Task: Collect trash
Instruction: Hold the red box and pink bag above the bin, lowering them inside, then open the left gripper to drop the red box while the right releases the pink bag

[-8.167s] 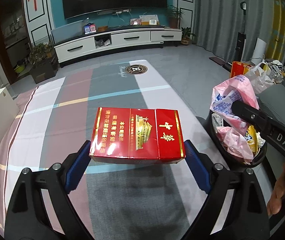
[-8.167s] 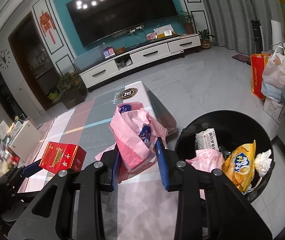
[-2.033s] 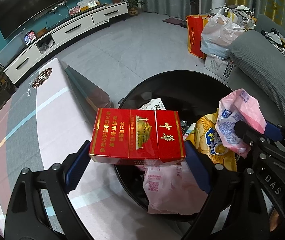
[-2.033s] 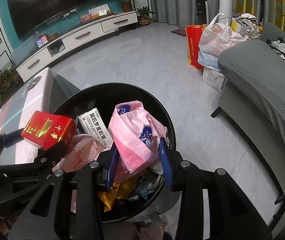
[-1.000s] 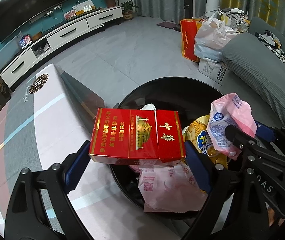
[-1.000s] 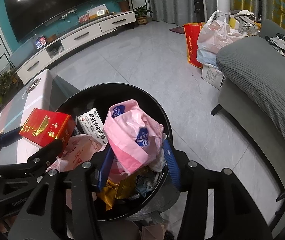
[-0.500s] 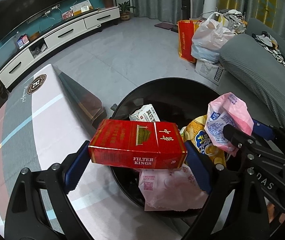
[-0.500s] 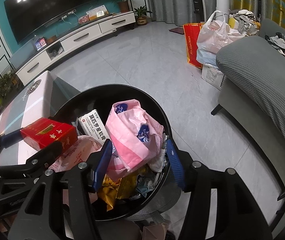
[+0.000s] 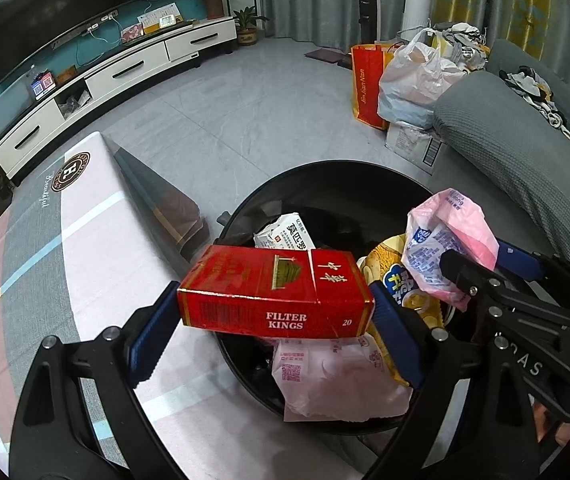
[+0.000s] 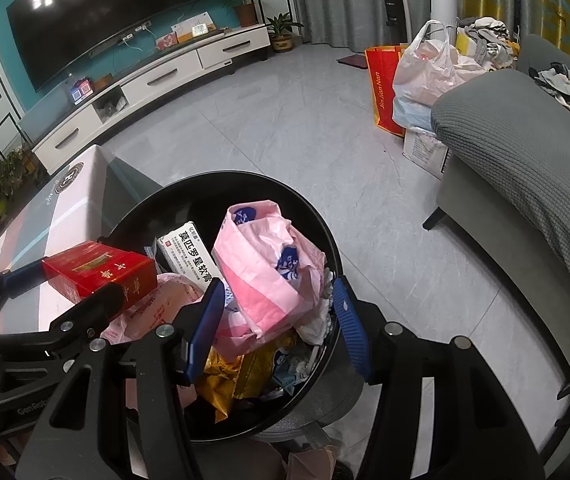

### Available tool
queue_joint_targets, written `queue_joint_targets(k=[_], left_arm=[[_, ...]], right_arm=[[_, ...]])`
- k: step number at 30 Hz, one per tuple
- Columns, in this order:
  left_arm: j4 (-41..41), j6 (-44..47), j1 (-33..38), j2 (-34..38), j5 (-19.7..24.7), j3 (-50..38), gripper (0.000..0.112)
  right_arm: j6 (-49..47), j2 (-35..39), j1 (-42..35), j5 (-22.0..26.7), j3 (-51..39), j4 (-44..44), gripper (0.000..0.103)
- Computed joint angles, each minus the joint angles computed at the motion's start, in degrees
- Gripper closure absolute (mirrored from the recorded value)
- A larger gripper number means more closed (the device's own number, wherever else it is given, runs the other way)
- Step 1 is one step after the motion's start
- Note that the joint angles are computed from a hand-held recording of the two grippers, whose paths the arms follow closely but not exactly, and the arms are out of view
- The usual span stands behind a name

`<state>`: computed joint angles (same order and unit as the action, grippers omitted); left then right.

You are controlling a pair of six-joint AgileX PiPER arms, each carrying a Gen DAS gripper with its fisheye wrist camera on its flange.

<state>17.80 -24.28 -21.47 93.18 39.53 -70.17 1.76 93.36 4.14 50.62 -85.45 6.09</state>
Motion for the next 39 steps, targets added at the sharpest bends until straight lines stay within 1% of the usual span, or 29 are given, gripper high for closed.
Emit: queue_joint_targets(k=[16,33,36,39], left_arm=[[-0.1,0.4,-0.3,-1.0,-0.3,0.2,0.021],[1.2,-0.3,-0.7,-1.8,0.3,0.0,0.019],[1.0,-0.1,-0.5,-1.9,0.5,-0.3,0.019],[0.9,0.0,-0.5,-2.0,0.5,-0.3,0.019]], right_arm=[[-0.1,0.1,-0.1,0.1,-0.2,0.1,0.047],[0.5,0.0,0.1,0.6,-0.8,0.0,0.047],[0.7,-0.2,0.0,0.4,-0.8,-0.1,0.042],[1.0,-0.3,0.0,0.8,-1.2,0.1,0.042]])
